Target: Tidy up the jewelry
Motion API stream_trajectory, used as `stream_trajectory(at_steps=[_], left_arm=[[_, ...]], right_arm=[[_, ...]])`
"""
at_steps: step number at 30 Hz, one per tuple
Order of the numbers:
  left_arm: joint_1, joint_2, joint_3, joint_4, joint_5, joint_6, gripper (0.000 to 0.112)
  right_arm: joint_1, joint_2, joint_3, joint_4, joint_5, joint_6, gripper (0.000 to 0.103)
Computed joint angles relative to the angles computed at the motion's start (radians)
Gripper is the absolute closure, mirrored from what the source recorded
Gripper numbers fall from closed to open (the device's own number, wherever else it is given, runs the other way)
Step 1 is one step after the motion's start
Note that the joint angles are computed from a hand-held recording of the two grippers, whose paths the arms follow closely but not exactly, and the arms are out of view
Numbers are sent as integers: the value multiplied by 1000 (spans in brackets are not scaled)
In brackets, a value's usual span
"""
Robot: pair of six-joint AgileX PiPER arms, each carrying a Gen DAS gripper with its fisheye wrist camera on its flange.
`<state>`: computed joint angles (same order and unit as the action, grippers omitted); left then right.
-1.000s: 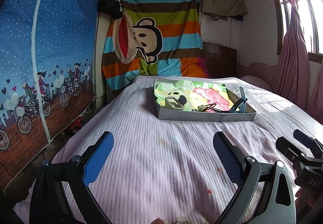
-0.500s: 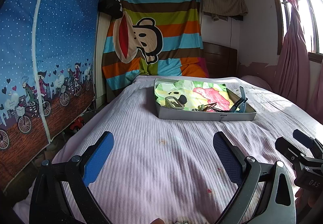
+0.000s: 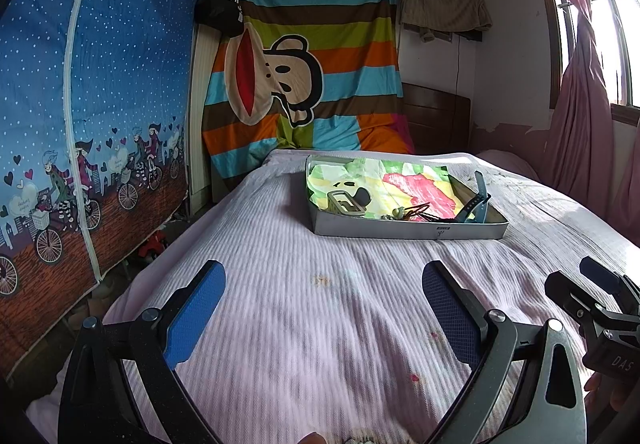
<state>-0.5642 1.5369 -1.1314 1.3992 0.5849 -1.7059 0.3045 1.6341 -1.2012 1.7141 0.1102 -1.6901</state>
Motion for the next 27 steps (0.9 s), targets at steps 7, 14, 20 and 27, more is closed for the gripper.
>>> stream_trajectory(at_steps=[7, 14, 20, 27], left_arm=[[0, -1, 2, -1, 0, 0, 16], [2, -3, 7, 3, -3, -5, 16], [2, -5, 19, 12, -4, -21, 16], [1, 5, 33, 32, 0, -52, 16]], right_arm=[[0, 0, -1, -15, 0, 16, 0], [0, 0, -1, -15, 0, 17, 0], [0, 0, -1, -19, 0, 21, 0], [0, 0, -1, -19, 0, 22, 0]])
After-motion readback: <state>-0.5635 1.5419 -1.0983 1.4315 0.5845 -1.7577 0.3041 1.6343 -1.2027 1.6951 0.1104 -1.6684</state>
